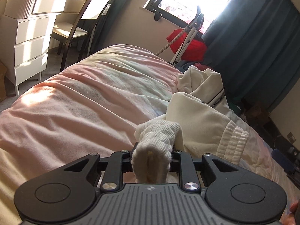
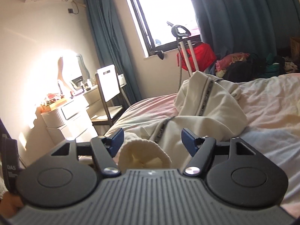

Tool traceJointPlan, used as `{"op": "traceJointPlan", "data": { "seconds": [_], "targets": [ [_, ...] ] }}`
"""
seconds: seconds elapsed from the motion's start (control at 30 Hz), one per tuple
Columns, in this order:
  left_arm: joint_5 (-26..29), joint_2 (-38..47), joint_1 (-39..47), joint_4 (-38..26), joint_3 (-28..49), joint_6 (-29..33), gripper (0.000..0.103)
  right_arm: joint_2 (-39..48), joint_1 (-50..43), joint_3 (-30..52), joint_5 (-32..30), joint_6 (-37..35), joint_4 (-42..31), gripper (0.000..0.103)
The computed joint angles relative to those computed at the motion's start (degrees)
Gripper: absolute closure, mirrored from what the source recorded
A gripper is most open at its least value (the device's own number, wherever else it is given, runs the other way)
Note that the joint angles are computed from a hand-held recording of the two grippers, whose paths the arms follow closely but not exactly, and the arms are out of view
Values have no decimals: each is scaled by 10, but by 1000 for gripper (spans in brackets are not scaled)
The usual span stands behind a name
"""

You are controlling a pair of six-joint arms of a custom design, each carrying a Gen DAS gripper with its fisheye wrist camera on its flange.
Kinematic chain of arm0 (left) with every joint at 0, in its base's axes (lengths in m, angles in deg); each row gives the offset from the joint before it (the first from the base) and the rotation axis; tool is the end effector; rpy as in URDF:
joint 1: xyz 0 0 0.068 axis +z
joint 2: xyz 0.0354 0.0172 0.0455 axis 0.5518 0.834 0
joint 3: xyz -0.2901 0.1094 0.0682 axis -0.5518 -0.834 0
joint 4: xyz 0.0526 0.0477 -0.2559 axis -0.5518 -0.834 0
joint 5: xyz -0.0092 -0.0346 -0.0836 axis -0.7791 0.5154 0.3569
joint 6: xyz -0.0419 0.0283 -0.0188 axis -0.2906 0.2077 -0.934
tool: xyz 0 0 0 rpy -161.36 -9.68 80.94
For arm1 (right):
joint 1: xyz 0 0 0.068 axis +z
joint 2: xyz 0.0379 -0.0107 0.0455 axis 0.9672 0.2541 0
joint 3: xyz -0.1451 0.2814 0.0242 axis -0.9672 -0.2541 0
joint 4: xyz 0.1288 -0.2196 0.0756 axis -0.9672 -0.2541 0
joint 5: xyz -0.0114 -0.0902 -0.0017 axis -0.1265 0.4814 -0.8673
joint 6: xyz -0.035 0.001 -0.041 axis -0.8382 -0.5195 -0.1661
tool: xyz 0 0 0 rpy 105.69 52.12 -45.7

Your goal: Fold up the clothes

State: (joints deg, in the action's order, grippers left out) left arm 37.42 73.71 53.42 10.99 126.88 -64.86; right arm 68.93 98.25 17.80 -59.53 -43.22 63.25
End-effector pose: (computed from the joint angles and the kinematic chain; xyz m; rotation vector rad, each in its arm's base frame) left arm 0.2765 0.0775 0.2087 -0.1177 2.2557 -0.5864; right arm 0.2310 0.0904 0.2340 0.1165 1.8866 0.3595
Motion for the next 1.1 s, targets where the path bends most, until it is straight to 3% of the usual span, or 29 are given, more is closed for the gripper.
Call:
{"op": "traceJointPlan", "data": {
  "seconds": [0.13, 0.23, 0.33, 0.4, 0.5, 0.53, 0.63, 0.77, 0.83, 0.9, 0.97, 1.1],
  "targets": [
    [-3, 18, 0, 17, 3, -20, 80, 116, -8, 137, -33, -39, -78, 34],
    [-3, 26, 0, 26, 4, -21, 80, 184, -29, 241, -90, -19, -201, 34],
    [0, 26, -4, 32, 2, -17, 80, 246, -39, 353, -148, -15, -372, 35],
    [1, 24, -6, 31, 2, -10, 80, 258, -45, 366, -167, 2, -403, 41],
    [19, 21, 4, 13, 5, -2, 79, 217, -45, 327, -139, 11, -392, 68],
    [31, 21, 12, 3, 7, 0, 79, 191, -48, 305, -130, 9, -380, 71],
    [77, 24, 36, -28, 16, 7, 78, 99, -52, 233, -71, 2, -362, 76],
    [134, 41, 49, -103, 43, 31, 73, -65, -91, 110, -26, 75, -368, 77],
    [125, 31, 43, -115, 40, 52, 64, -147, -155, 29, -81, 141, -380, 77],
    [108, 17, 30, -129, 34, 79, 61, -198, -239, -48, -170, 183, -388, 77],
    [84, 0, 18, -144, 25, 111, 61, -190, -297, -121, -244, 199, -356, 77],
    [44, -29, 6, -162, 9, 158, 62, -164, -356, -216, -331, 213, -252, 77]
  ]
}}
